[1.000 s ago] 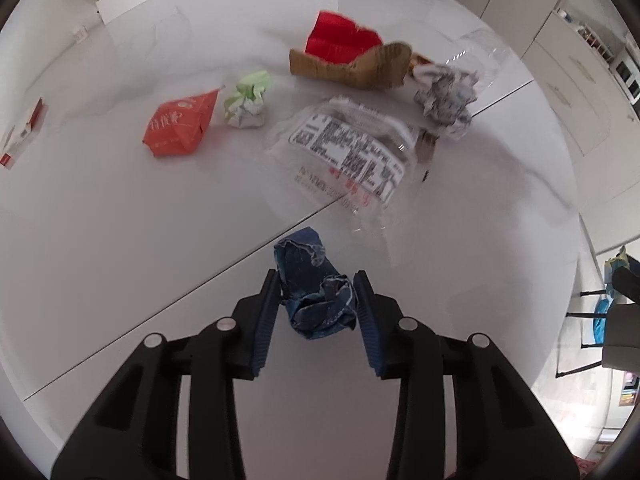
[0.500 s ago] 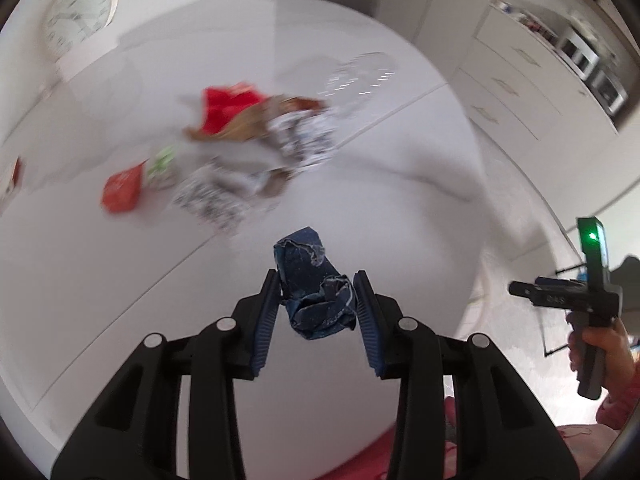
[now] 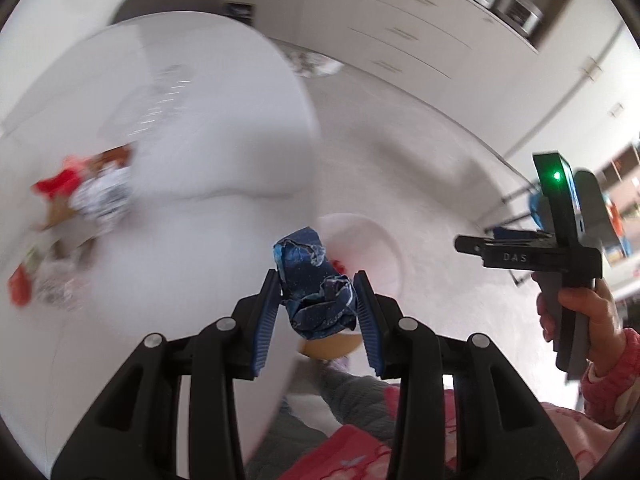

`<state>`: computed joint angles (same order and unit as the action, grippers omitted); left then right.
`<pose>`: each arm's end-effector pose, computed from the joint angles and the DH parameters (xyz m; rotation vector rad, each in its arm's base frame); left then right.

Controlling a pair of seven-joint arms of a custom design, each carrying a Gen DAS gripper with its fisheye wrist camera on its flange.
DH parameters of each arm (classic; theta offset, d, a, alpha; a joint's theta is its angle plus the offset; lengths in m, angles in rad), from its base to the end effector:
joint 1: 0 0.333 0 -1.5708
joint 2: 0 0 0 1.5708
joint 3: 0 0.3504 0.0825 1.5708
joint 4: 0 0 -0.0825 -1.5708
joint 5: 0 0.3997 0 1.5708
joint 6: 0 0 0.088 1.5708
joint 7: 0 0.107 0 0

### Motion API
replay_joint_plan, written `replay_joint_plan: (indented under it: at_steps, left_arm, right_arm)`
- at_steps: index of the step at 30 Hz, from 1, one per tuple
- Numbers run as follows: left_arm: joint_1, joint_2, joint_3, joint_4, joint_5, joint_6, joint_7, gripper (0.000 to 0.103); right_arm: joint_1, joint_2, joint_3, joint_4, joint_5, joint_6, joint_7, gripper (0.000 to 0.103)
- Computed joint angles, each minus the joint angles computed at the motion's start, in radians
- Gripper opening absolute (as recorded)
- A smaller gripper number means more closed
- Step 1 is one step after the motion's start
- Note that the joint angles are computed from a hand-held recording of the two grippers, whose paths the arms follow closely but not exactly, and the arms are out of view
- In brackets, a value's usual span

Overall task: Collect trash
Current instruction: 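Carry the yellow paper and blue wrapper to the wastebasket and release both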

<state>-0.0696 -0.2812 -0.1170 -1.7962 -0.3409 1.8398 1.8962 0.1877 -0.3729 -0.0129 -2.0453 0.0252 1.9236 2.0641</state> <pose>0.4792 -0.1283 0.7265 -1.5758 2.5835 -0.6809 0.4598 0.0819 0.6492 -1.6933 2.3547 -0.1211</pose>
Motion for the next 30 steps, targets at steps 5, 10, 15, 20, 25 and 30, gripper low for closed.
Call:
replay_joint_plan:
  at_steps: [5, 10, 15, 20, 25, 30]
  left_arm:
    - [-0.050, 0.064, -0.051, 0.044, 0.005, -0.025, -0.005, 0.038]
    - [-0.087, 0.108, -0.074, 0.057, 0.013, -0.007, -0.025, 0.053]
    - [-0.100, 0.092, -0.074, 0.041, 0.016, 0.032, -0.039, 0.092]
    - [-0.099, 0.064, -0.069, 0.024, 0.026, 0.068, -0.045, 0.095]
    - [-0.089, 0.032, -0.057, 0.004, 0.026, 0.101, -0.054, 0.095]
    - [-0.077, 0.021, -0.048, 0.003, 0.027, 0.100, -0.069, 0.095]
  right_arm:
    - [-0.022, -0.059, -0.020, -0.042, -0.004, 0.005, 0.004, 0.096]
    - [-0.031, -0.088, -0.032, -0.069, 0.003, 0.017, -0.002, 0.096]
    - [-0.032, -0.101, -0.033, -0.077, 0.011, 0.032, -0.004, 0.096]
    - [-0.024, -0.095, -0.026, -0.069, 0.012, 0.041, -0.008, 0.096]
    - [-0.010, -0.073, -0.017, -0.042, 0.004, 0.047, -0.029, 0.096]
    - [0.004, -0.045, -0.007, -0.012, 0.007, 0.046, -0.045, 0.096]
